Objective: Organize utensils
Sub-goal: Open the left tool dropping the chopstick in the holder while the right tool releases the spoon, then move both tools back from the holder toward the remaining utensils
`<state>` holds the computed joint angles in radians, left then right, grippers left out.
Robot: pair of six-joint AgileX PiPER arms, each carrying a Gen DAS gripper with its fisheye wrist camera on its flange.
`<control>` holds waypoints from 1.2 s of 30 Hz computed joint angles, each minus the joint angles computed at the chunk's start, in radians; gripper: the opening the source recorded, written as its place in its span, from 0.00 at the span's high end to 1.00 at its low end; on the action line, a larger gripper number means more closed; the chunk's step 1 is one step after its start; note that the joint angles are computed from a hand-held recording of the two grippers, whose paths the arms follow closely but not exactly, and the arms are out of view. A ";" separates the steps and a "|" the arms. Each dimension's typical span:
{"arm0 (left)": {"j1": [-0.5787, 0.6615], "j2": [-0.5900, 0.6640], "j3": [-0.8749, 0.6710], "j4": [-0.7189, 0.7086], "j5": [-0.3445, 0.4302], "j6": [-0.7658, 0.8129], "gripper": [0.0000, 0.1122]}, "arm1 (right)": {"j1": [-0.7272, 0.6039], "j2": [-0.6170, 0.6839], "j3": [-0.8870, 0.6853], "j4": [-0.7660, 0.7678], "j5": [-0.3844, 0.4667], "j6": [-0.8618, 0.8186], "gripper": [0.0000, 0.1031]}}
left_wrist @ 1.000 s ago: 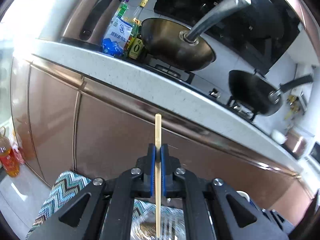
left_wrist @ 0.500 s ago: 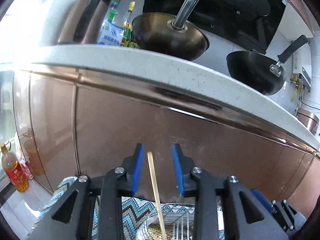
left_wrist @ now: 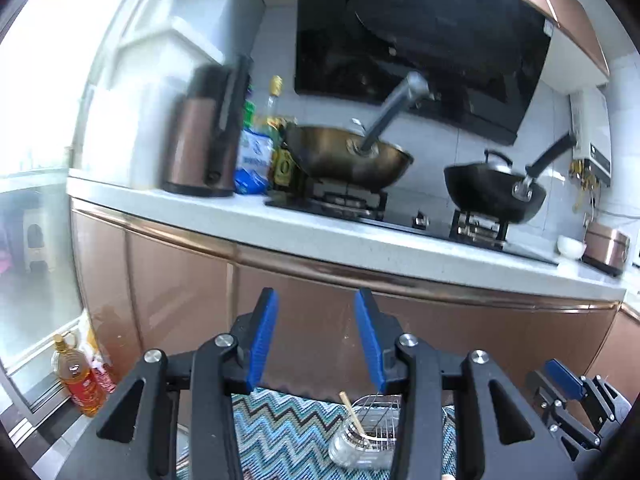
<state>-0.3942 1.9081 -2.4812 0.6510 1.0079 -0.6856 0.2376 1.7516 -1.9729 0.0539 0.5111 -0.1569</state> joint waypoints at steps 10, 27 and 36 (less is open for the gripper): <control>-0.094 -0.381 0.376 0.117 0.063 -0.078 0.66 | -0.012 -0.316 0.287 0.112 -0.027 -0.037 0.58; -0.105 -0.692 0.781 0.116 0.148 -0.131 0.66 | -0.148 -0.583 0.565 0.394 0.010 -0.258 0.57; -0.098 -0.715 0.836 0.059 0.166 -0.123 0.66 | -0.318 -0.615 0.616 0.584 0.068 -0.412 0.57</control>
